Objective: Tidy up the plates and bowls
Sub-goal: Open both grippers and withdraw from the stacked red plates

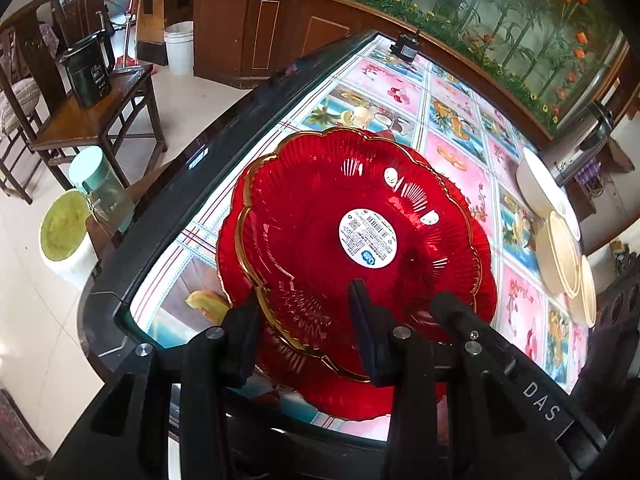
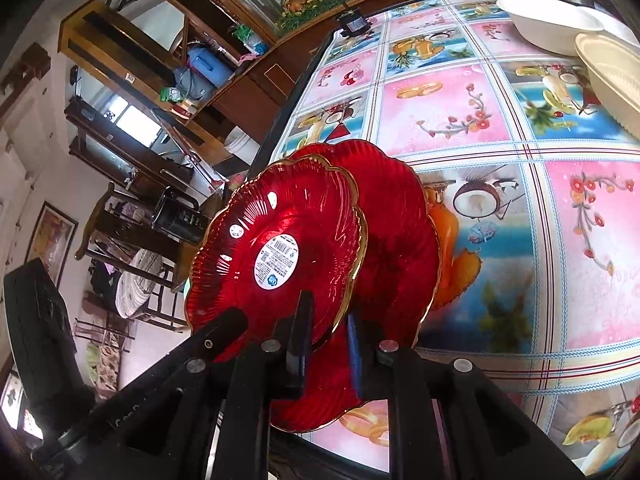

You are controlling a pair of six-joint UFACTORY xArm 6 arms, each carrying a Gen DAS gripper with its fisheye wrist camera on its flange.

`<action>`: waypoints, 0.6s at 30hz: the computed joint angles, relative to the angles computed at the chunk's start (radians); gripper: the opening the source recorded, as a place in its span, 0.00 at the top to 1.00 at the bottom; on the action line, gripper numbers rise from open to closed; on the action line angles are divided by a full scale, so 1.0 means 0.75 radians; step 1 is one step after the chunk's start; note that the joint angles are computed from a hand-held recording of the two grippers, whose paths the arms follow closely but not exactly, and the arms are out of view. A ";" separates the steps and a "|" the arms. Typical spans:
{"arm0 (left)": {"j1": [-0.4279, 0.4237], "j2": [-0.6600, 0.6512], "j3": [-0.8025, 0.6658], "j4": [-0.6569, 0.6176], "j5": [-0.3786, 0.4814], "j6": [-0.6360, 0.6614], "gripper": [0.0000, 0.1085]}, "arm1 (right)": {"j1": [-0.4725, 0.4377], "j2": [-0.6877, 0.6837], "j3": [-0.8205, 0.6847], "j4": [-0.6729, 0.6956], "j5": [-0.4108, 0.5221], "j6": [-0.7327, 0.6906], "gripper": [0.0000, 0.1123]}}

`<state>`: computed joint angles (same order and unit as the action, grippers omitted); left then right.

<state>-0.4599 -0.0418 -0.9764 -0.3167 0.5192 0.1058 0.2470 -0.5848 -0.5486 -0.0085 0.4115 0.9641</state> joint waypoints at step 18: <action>0.021 0.034 -0.091 0.031 0.171 0.105 0.64 | -0.001 0.126 -0.209 0.001 0.300 -0.125 0.81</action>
